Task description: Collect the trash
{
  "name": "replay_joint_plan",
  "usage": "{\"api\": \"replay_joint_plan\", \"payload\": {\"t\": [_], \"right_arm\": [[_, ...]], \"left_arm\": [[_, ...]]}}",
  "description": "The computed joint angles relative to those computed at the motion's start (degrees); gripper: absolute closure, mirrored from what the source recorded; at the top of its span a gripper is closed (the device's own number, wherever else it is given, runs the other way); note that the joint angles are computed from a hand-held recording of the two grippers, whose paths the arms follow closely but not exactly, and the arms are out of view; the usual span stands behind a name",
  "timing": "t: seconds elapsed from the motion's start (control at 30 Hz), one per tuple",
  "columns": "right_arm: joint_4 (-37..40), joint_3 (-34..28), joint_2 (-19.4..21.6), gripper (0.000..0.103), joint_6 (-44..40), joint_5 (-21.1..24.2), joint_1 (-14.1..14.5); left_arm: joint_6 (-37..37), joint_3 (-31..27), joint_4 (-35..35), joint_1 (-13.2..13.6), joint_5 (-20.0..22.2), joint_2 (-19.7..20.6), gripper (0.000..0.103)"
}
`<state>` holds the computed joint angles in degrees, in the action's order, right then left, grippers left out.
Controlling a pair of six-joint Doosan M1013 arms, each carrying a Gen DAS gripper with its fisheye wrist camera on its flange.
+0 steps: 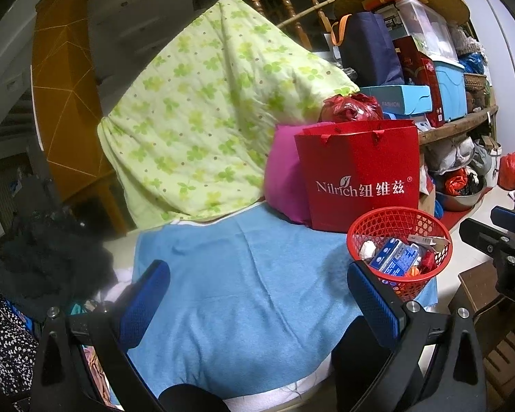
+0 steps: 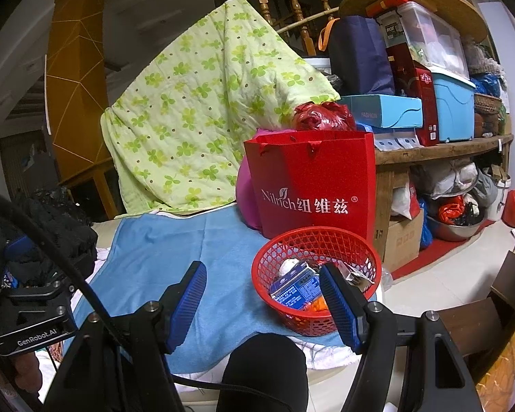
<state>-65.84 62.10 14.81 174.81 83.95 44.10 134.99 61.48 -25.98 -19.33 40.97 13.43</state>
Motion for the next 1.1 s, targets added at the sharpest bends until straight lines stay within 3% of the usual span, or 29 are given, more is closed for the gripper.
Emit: {"api": "replay_joint_plan", "payload": {"t": [0.77, 1.1], "right_arm": [[0.03, 1.57, -0.67, 0.031, 1.59, 0.36, -0.31], [2.16, 3.23, -1.11, 0.031, 3.68, 2.14, -2.31]], "left_arm": [[2.27, -0.3, -1.19, -0.54, 0.12, 0.58, 0.001], [2.51, -4.47, -0.17, -2.46, 3.91, 3.95, 0.001]]}}
